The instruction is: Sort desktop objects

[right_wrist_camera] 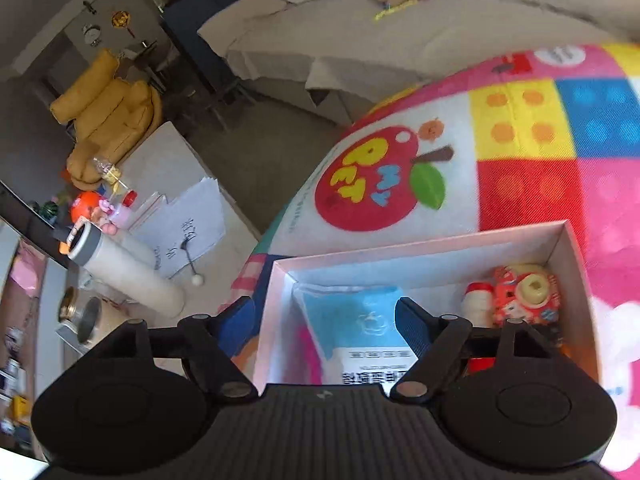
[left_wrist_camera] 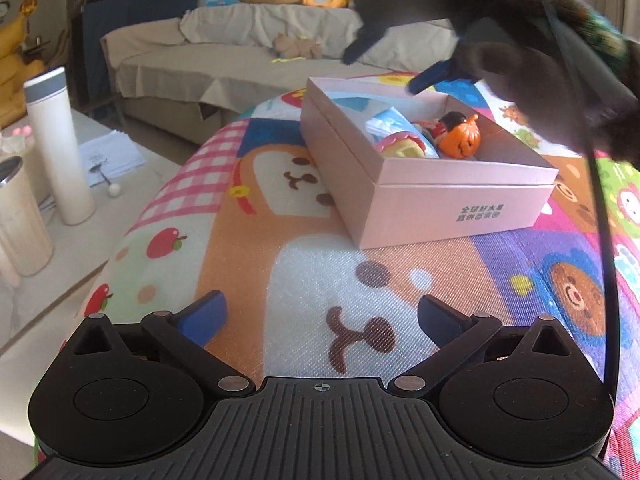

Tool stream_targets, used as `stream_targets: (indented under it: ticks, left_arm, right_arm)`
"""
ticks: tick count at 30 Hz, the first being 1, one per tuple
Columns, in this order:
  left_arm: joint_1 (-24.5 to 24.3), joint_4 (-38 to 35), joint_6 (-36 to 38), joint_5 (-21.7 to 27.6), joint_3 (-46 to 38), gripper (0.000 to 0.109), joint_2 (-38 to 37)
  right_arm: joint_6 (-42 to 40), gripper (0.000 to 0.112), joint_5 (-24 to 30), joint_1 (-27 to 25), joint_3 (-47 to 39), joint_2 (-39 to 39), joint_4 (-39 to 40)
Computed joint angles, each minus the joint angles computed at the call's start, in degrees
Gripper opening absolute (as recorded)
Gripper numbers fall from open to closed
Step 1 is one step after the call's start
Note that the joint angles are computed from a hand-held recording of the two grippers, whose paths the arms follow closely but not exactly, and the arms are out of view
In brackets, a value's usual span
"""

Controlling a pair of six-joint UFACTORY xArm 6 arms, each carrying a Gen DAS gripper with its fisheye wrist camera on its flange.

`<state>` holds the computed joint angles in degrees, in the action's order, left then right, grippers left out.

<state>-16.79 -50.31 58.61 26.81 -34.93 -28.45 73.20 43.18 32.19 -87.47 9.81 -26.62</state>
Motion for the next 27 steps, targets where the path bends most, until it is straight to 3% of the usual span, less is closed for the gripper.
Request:
stream_targets:
  ticks: [5, 7, 10, 14, 16, 21, 27]
  left_arm:
    - [-2.9, 6.1, -4.5, -5.4, 2.0, 0.103, -0.6]
    - [-3.9, 9.4, -7.8, -7.8, 3.3, 0.103, -1.2]
    - [-4.7, 16.5, -17.7, -10.8, 5.6, 0.103, -3.0]
    - [-4.6, 31.2, -35.9, -14.0, 9.1, 0.103, -5.7]
    - [-4.0, 39.2, -44.8, -14.6, 10.2, 0.103, -6.7]
    - [-3.3, 53.2, -60.7, -14.9, 11.4, 0.103, -8.2]
    - [-3.4, 53.5, -61.2, -15.8, 11.7, 0.103, -8.0]
  right_arm:
    - [6.2, 0.088, 9.4, 9.6, 9.4, -10.4, -18.2]
    - [9.7, 0.101, 12.8, 14.4, 14.0, -14.8, -22.5]
    - [14.7, 0.103, 17.7, 20.9, 19.2, -19.2, -26.1]
    - [18.3, 0.103, 24.8, 28.0, 22.3, -19.9, -27.7]
    - [20.5, 0.103, 25.3, 28.9, 23.7, -19.4, -25.9]
    - [22.9, 0.103, 19.9, 28.6, 28.0, -17.4, -22.3]
    - [30.0, 0.103, 21.1, 30.6, 30.3, -17.6, -28.5]
